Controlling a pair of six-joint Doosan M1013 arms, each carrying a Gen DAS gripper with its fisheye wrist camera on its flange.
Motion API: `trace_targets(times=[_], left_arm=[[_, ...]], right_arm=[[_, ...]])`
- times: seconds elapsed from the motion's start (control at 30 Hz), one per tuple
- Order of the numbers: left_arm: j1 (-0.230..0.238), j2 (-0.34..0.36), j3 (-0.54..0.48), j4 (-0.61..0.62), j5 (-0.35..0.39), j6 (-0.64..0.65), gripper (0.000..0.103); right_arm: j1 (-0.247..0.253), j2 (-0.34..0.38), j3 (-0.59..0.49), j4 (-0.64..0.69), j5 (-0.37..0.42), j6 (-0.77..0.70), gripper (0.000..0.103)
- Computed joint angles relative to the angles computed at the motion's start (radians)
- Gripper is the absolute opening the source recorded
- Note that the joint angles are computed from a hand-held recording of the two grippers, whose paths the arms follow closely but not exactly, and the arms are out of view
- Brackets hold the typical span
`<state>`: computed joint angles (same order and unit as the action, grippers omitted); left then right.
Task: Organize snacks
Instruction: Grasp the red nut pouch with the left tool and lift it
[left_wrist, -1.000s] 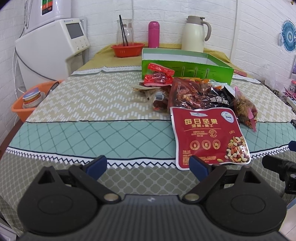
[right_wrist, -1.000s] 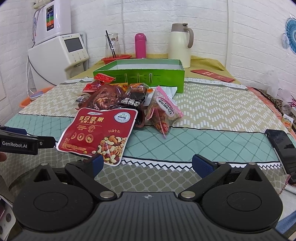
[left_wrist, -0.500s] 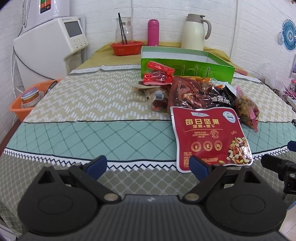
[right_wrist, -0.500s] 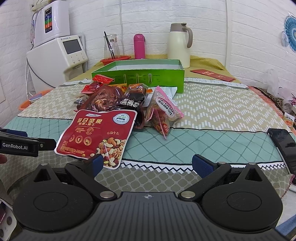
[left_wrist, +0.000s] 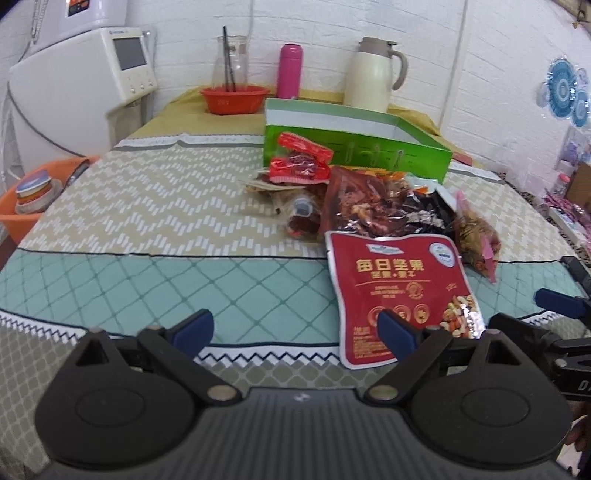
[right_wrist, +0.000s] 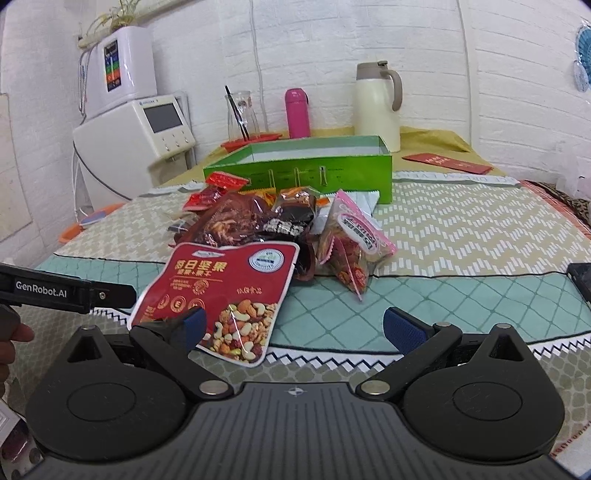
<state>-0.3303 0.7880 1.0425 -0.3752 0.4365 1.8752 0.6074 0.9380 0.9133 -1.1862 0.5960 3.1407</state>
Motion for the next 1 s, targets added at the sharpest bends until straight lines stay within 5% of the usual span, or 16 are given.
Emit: trace_targets(times=[0.1,0.27,0.33,0.4,0.53,0.63,0.8,0.9,1.0], left_arm=[[0.017,0.038,-0.075,-0.193,0.124,0.197,0.090],[0.023,0.101,-0.196,-0.243,0.271,0.247,0.087],[0.024,0.125,-0.245,-0.223,0.328,0.221,0.059],[0.029,0.150,-0.290,-0.229,0.383,0.207,0.054],[0.030,0.182,-0.349,-0.244,0.430,0.214,0.048],[0.019,0.165,-0.320,-0.218,0.377,0.228,0.044],[0.012,0.130,-0.255,-0.216,0.295,0.260,0.027],[0.012,0.112,-0.227,-0.238,0.263,0.277,0.024],[0.016,0.093,-0.197,-0.288,0.234,0.326,0.024]], right_arm=[[-0.015,0.007,-0.021,0.105,-0.062,-0.124,0.103],[-0.035,0.027,-0.065,0.268,-0.122,-0.302,0.103],[-0.041,0.041,-0.092,0.348,-0.121,-0.391,0.103],[-0.045,0.045,-0.096,0.353,-0.128,-0.396,0.103],[-0.057,0.054,-0.107,0.387,-0.177,-0.417,0.103],[-0.056,0.064,-0.120,0.358,-0.187,-0.397,0.095],[-0.045,0.043,-0.074,0.128,-0.174,-0.153,0.035],[-0.040,0.035,-0.067,0.083,-0.152,-0.132,0.015],[-0.035,0.027,-0.053,0.009,-0.144,-0.072,0.012]])
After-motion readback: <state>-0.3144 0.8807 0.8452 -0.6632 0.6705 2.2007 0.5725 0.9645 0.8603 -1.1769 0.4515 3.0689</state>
